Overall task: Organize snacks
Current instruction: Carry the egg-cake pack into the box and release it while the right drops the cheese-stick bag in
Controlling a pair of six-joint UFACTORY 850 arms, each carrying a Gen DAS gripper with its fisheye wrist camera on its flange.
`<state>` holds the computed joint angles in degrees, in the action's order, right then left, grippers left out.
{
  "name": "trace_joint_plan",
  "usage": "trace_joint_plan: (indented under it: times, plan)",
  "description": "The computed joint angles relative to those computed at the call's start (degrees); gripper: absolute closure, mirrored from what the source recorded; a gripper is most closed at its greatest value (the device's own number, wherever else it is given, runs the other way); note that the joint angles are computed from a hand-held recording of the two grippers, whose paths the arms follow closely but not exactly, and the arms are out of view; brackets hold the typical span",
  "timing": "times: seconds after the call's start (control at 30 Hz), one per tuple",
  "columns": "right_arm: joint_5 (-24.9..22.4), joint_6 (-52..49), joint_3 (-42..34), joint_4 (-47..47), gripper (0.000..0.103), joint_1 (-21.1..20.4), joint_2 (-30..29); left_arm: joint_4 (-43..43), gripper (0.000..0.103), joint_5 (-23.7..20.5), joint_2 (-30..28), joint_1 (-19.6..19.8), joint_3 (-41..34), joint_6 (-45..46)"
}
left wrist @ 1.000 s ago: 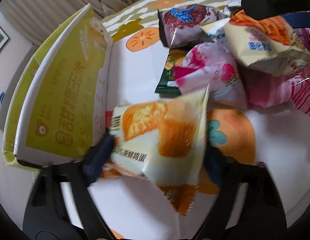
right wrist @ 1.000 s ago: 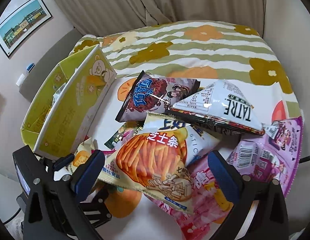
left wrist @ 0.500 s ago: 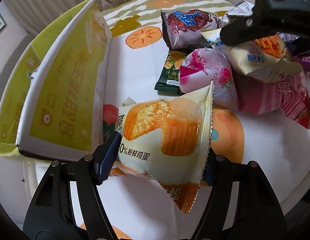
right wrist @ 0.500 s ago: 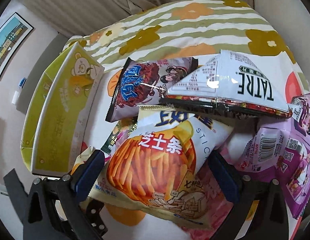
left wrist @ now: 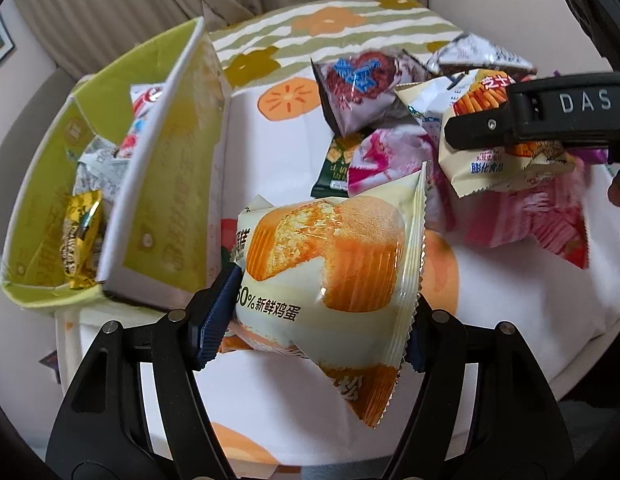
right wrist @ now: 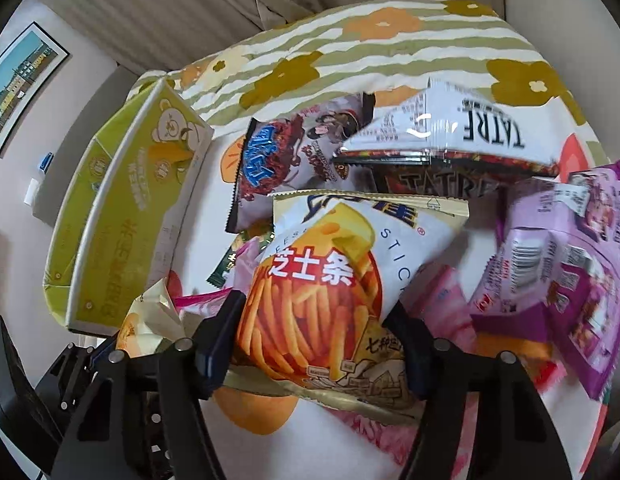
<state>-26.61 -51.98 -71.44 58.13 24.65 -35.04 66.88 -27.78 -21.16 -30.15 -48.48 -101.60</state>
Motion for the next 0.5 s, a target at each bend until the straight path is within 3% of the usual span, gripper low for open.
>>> trace_joint_plan:
  times: [0.5]
  plan:
    - [2.5,-10.15,6.22,11.22,0.04,0.25,12.04,8.87,0.037,-4.8,12.2,-1.62,2.31,-6.37]
